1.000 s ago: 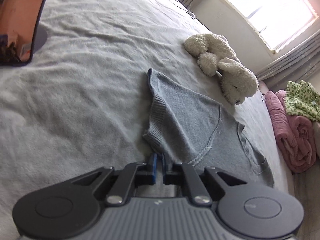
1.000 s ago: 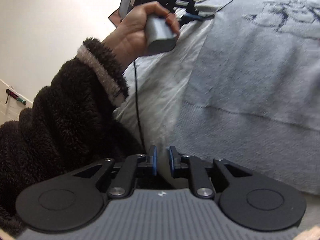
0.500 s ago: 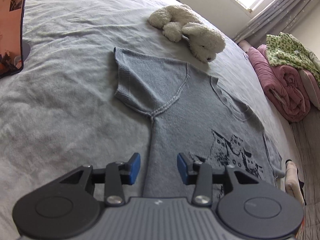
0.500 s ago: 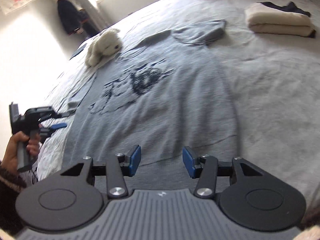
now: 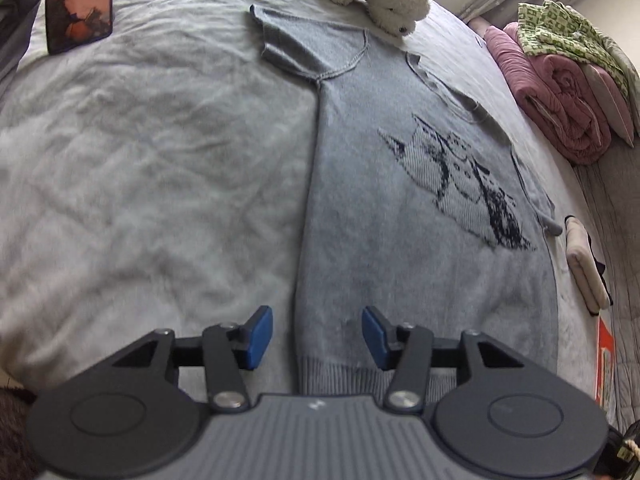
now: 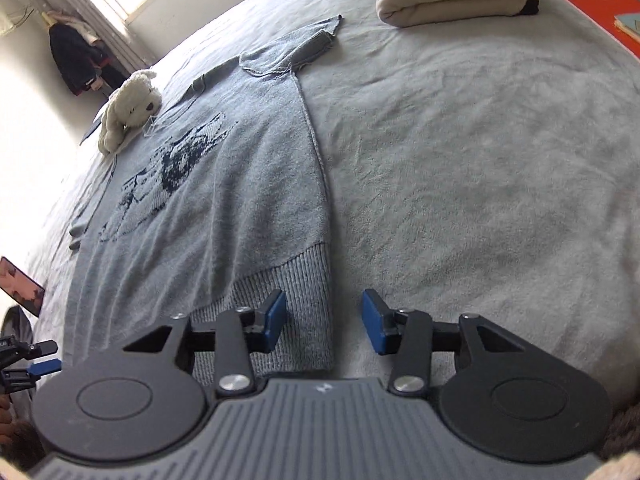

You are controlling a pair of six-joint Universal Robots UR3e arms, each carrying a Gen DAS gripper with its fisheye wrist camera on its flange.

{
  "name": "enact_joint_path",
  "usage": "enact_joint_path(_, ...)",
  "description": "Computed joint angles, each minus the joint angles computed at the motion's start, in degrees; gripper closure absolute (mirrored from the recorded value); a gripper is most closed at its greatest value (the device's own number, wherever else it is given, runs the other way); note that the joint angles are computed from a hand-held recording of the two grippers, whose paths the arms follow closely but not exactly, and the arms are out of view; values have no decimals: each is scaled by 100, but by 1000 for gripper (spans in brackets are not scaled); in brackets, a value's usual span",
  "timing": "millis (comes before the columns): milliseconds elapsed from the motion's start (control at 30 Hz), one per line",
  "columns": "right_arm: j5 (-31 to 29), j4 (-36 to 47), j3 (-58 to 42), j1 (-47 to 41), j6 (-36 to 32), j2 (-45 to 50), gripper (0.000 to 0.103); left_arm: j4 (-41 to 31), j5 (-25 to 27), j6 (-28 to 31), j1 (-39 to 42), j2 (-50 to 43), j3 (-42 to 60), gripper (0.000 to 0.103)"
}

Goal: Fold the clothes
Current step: 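Grasp the grey sweater hem with both grippers and pull it straight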

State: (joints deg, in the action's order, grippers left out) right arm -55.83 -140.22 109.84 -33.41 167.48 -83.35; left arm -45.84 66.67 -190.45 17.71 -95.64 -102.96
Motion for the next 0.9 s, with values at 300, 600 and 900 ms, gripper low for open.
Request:
enact_joint_path(300, -346, -262, 352, 106, -490, -452, 100, 1484, 904, -36, -706, 560, -1209, 99)
enact_joint_path(600, -655, 415, 307, 45, -1185, -1155, 101, 820, 1039, 658, -679, 955, -1078, 99)
enact_joint_path(900, -1249, 378, 83, 484, -1252, -622, 95, 1043, 1247, 1067, -841, 712, -1196, 96)
